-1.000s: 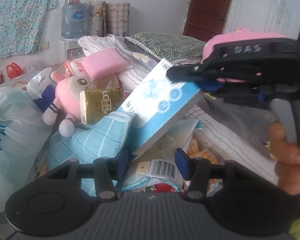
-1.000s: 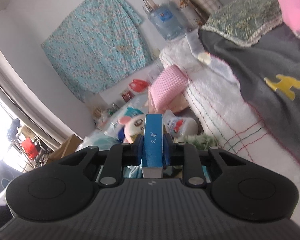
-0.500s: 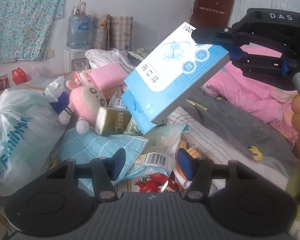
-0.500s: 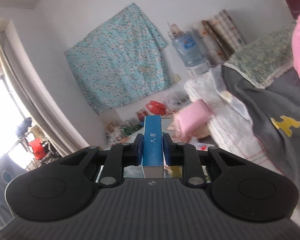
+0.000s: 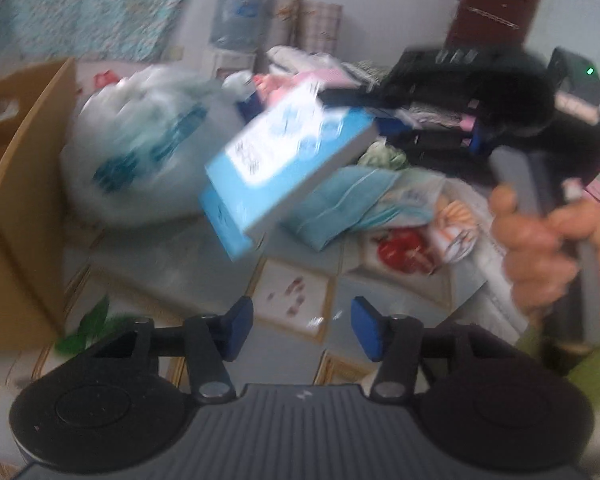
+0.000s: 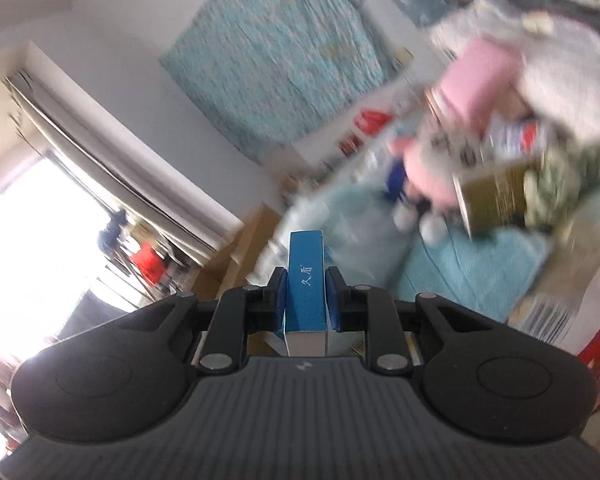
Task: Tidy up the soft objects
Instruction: 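Lift the blue bandage box with the right tool and carry it toward the cardboard box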
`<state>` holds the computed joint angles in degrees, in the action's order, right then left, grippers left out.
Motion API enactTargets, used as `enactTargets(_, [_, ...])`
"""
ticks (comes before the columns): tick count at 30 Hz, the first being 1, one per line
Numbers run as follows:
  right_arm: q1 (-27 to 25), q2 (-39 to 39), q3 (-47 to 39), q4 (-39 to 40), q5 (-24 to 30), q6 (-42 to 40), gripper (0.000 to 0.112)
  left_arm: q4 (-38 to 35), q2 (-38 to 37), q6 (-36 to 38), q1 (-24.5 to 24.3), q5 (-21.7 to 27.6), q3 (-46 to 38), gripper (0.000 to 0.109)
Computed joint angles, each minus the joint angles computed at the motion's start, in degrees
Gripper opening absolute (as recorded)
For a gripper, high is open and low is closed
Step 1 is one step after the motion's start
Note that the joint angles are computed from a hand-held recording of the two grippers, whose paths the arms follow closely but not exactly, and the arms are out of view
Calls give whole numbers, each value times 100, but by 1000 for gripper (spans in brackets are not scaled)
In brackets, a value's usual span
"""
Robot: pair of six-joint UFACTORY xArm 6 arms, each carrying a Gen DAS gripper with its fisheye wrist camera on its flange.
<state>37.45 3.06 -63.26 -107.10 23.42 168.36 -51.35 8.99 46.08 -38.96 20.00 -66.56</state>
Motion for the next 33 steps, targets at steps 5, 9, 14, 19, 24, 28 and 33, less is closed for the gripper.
enactTargets(5, [301,39,220,718,-18,-424,20,-273,-90,211,82,46,268,43])
enactTargets(9, [636,-260,690,1065,250,-228,21,110,33,-148,101,73,246,34])
enactTargets(14, [727,-249,926,1117,159,136,25,551,192,-629,109,-222,242,33])
enactTargets(19, [681,48,847,906,-217,489,25,1325,299,-1532,139,-626,243,32])
enactTargets(24, [561,210,698,716,-771,415,30,2151,435,-2439,205,-944,215,33])
enactTargets(28, [644,-167,988,1758,-535,-1189,50,1814,453,-2171,235,-981,201,37])
enactTargets(33, [639,-634,1269,2065,-315,-1933,51,1081,369,-1471,301,-637,142,48])
